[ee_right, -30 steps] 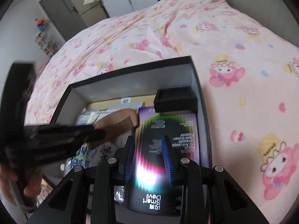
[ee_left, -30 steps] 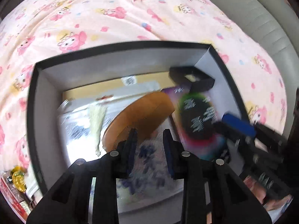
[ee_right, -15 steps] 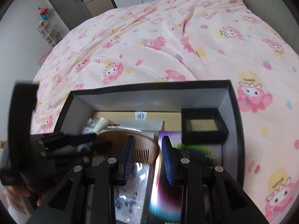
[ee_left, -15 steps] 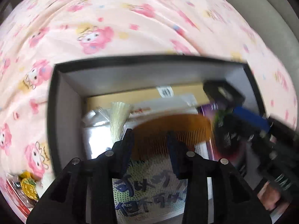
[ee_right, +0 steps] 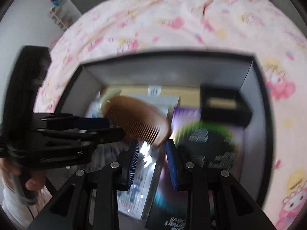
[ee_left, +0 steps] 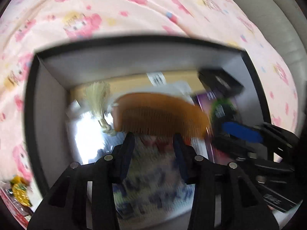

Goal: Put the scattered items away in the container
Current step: 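Open the left tool to release the comb onto the cartoon card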

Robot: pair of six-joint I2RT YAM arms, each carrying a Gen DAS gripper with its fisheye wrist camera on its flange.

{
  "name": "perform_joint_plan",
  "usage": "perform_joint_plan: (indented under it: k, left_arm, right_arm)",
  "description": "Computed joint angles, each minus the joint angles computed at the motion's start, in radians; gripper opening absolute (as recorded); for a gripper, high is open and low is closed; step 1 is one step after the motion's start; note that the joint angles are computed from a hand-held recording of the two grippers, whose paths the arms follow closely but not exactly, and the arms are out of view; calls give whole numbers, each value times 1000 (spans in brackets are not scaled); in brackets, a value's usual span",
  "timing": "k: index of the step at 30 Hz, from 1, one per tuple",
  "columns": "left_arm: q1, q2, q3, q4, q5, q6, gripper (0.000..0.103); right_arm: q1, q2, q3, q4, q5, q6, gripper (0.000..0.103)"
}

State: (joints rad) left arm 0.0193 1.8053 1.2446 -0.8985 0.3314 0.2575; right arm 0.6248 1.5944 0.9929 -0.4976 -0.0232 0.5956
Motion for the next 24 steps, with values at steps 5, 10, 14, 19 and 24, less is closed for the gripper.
perform_joint_plan:
  k: [5, 10, 14, 19, 24]
  left_arm:
    - [49, -37, -23, 13, 67, -5, 42]
    - [67, -17, -50, 26, 114, -22, 42]
    - [46, 8, -60, 74, 158, -68, 43]
    - [54, 35, -45, 80, 184, -69, 43]
    - [52, 52, -37, 81, 196, -72, 43]
  right_arm:
    - [-57, -62, 2, -35, -6, -27, 26]
    - [-15, 67, 89, -86, -117, -124, 26]
    - [17, 155, 177, -126, -95, -109, 26]
    - [0, 212, 236, -162, -131, -126, 27]
    - [8, 274, 306, -213, -26, -165, 30]
